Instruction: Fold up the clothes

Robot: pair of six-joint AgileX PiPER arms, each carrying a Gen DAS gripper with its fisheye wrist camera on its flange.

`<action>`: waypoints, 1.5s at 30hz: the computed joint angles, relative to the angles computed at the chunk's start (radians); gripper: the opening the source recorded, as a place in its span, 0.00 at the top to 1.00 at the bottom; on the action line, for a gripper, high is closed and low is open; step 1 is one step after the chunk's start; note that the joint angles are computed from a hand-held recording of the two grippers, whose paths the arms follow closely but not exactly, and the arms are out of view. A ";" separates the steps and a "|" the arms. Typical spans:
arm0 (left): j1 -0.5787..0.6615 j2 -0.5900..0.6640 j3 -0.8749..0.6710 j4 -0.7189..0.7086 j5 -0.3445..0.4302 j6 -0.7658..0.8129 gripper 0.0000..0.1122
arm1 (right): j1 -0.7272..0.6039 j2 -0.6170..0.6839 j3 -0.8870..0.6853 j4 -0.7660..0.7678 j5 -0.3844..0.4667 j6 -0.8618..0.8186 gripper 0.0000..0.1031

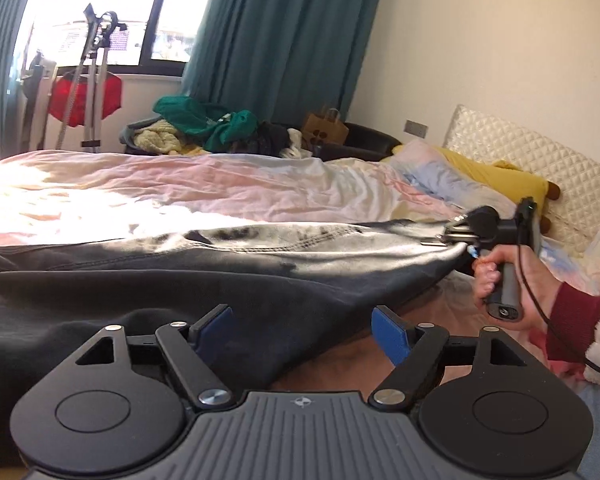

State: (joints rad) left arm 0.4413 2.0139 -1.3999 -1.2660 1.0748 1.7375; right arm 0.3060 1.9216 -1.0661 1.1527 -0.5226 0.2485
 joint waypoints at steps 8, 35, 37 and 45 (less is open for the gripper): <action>-0.030 0.148 -0.319 0.132 -0.294 -0.351 0.25 | 0.011 0.015 -0.037 0.128 0.012 -0.148 0.91; -0.127 0.133 -0.163 0.361 -0.789 -0.402 0.23 | 0.058 0.041 -0.114 0.358 -0.060 -0.431 0.91; -0.127 0.134 -0.172 0.399 -0.782 -0.446 0.22 | 0.061 0.041 -0.117 0.366 -0.065 -0.453 0.91; -0.128 0.132 -0.220 0.568 -0.731 -0.647 0.23 | 0.140 0.060 -0.240 0.507 -0.224 -0.819 0.91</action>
